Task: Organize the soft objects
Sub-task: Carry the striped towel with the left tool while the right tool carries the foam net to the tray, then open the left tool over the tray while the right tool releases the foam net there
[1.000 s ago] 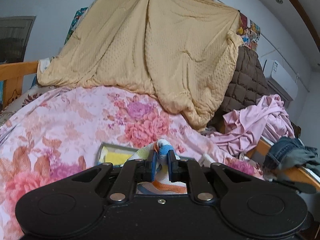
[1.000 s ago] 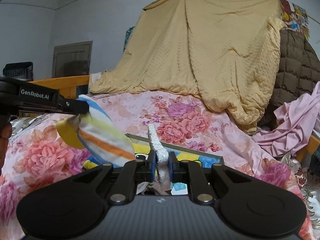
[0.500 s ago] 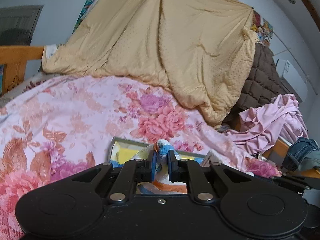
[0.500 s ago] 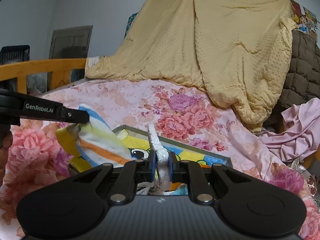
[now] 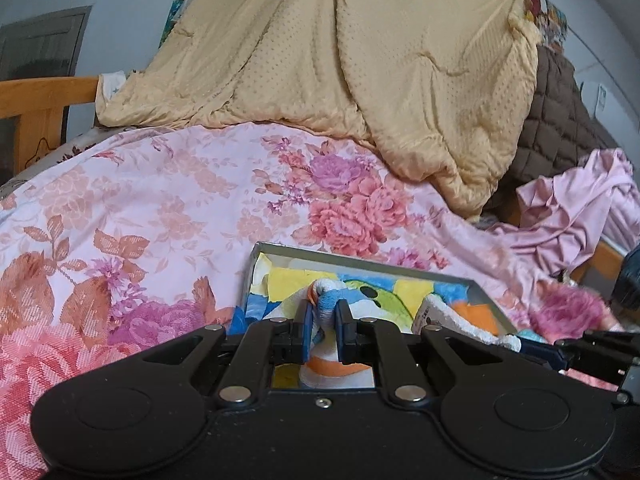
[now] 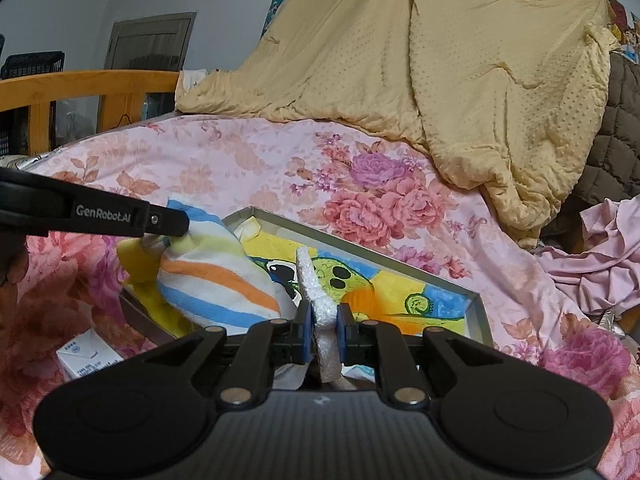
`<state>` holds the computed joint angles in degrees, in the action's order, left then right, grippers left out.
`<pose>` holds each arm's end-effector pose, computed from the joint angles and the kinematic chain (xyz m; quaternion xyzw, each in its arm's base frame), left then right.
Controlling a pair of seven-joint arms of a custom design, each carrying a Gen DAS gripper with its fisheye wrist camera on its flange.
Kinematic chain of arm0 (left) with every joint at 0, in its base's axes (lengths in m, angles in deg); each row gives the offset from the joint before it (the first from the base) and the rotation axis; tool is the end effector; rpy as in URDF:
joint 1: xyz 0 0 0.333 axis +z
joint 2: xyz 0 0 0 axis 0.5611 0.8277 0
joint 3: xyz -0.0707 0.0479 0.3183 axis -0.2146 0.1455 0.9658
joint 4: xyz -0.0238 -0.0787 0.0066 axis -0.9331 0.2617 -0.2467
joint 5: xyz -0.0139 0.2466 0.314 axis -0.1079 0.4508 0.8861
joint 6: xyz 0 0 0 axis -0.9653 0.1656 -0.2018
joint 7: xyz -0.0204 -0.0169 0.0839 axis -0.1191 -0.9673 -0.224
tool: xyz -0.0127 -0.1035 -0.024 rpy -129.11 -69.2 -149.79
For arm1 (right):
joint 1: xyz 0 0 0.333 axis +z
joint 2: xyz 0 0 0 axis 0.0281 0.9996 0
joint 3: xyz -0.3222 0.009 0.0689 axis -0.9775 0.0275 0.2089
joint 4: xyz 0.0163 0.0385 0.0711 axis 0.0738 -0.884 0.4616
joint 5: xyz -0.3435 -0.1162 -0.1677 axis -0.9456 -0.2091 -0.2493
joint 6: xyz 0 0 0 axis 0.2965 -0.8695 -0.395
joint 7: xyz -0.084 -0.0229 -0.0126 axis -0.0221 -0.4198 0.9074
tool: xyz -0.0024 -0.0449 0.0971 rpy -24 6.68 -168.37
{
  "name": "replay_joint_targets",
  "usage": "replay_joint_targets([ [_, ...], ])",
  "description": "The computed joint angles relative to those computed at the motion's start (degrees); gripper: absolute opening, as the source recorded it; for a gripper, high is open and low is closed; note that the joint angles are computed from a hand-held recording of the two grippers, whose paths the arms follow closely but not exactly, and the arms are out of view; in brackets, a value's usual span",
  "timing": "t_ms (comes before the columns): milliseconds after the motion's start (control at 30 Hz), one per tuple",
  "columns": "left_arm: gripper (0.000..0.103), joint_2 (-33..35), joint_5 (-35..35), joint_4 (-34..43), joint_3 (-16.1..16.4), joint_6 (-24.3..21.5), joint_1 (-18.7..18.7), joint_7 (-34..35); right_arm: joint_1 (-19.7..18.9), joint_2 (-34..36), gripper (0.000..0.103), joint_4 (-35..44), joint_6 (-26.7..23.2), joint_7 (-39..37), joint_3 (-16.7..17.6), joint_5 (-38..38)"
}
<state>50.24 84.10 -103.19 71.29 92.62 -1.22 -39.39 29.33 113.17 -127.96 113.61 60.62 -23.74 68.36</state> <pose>0.6092 -0.4536 0.3684 -0.6853 0.4784 -0.4314 0.3397 0.6415 0.3516 0.3746 -0.7882 0.3255 -0.3359 0.4000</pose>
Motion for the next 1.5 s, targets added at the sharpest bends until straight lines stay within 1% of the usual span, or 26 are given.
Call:
replay_joint_targets([
  [233,0.012,1.1,-2.2,0.7,0.1,1.3,0.6,0.5,1.3,1.1,0.014,1.5,-0.4,-0.6,-1.3,0.6],
  [333,0.013,1.4,-3.2,0.9,0.3,2.2,0.8,1.0,2.5,1.6,0.014,2.1,-0.4,-1.3,-2.6,1.1],
  [433,0.013,1.8,-4.7,1.2,0.3,3.4,1.1,2.5,4.5,2.4,0.014,2.9,0.2,-2.3,-4.8,2.3],
  [567,0.013,2.4,-6.8,1.5,0.7,3.7,0.8,4.3,4.3,3.4,0.014,4.4,0.2,-2.6,-4.6,3.5],
  [667,0.013,2.8,-7.8,1.7,1.1,4.1,0.6,4.8,3.9,4.0,0.014,6.0,-1.0,-1.9,-4.5,4.5],
  [767,0.014,3.1,-8.5,1.9,1.5,4.6,0.4,5.2,4.6,4.8,0.016,7.8,-3.6,0.0,-6.2,6.1],
  [833,0.015,3.3,-9.0,1.9,1.6,4.9,0.4,5.5,6.0,5.2,0.020,8.3,-4.4,1.3,-8.4,6.8],
  [867,0.015,3.3,-9.3,2.0,1.7,4.9,0.3,5.7,6.3,5.3,0.021,8.4,-4.6,1.7,-9.0,6.8],
  [933,0.015,3.4,-9.7,1.9,1.8,5.1,0.2,5.7,6.0,5.3,0.023,8.3,-4.9,2.4,-8.9,6.3],
  [1133,0.017,3.3,-11.3,1.6,2.0,5.5,0.1,6.2,7.5,5.2,0.027,8.0,-5.2,3.8,-11.0,5.6],
  [1267,0.020,3.3,-12.0,1.7,2.1,5.2,-0.2,6.8,7.8,5.2,0.029,8.0,-5.5,4.9,-11.8,5.6],
  [1367,0.021,3.3,-11.8,1.6,2.3,5.2,-0.4,6.8,8.6,5.3,0.032,8.0,-5.7,5.8,-12.9,5.7],
  [1433,0.021,3.2,-11.8,1.4,2.3,5.0,-0.5,6.8,9.1,5.3,0.037,8.0,-5.7,6.2,-13.6,5.8],
  [1467,0.022,3.1,-11.8,1.2,2.3,4.9,-0.5,6.8,9.3,5.3,0.038,7.9,-5.8,6.4,-13.9,5.8],
  [1500,0.025,3.0,-11.9,1.1,2.3,4.8,-0.5,6.8,9.3,5.2,0.041,7.9,-5.8,6.5,-13.8,5.6],
])
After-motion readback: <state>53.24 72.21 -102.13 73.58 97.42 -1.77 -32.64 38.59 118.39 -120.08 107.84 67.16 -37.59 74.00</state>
